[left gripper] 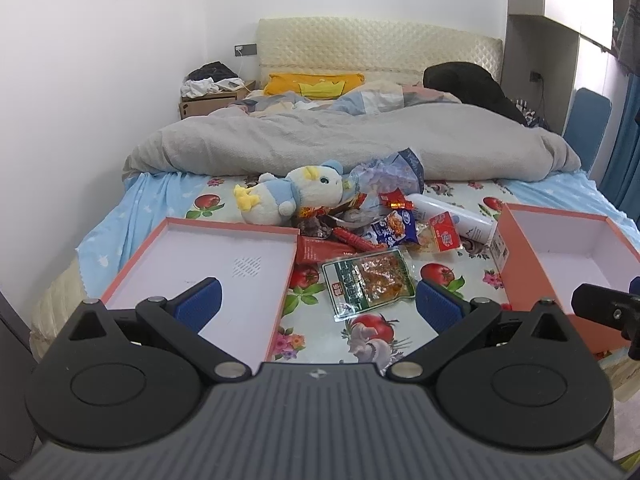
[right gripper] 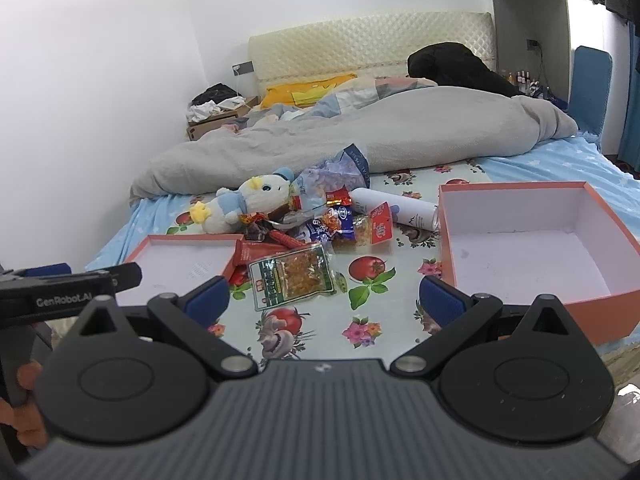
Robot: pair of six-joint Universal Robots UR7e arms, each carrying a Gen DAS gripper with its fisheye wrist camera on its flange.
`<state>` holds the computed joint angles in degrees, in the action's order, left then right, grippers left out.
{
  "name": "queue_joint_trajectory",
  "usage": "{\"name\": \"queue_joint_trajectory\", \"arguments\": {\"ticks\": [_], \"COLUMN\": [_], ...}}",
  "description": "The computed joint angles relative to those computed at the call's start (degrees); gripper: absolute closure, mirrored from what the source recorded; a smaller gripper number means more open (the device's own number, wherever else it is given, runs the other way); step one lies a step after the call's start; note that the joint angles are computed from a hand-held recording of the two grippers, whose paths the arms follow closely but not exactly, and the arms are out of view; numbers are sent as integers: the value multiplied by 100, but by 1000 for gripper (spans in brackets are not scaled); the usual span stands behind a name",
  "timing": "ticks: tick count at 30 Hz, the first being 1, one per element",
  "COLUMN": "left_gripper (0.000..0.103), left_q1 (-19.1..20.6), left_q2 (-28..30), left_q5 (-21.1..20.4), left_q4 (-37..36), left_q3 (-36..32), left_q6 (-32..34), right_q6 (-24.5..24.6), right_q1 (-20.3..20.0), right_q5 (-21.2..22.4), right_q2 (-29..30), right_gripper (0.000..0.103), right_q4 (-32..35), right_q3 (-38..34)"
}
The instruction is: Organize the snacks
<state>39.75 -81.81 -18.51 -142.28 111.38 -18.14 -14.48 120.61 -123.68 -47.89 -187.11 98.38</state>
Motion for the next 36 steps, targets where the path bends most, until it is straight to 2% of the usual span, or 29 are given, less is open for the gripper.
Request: {"name": "queue_joint_trajectory", "arguments": {"ticks": [10, 13, 21, 27, 32, 36], "left_gripper": [0, 0, 0, 0, 0, 0], "left_q1": [54, 98, 220, 289, 411, 489], "left_q2": [100, 92, 177, 248, 394, 446], "left_q5": [-71, -169, -375, -410, -500, -563], "left_q4": [-168, -25, 165, -10, -774, -783], "left_q3": [-55, -74, -130, -124, 9, -30], "left_q6": [155, 39, -20, 35, 461, 410], "right_q6": [83, 48, 163, 191, 190, 230], "right_q1": [-25, -13, -58, -86, -196, -241], "right_q5": [-31, -178, -159, -195, -27, -17], "right_q2": [0, 18, -9, 22, -14, -60], "right_gripper": [0, 0, 0, 0, 0, 0], "right_q4": [-21, 48, -16, -65, -140, -156], "right_q3": [30, 6, 68, 49, 152, 214]}}
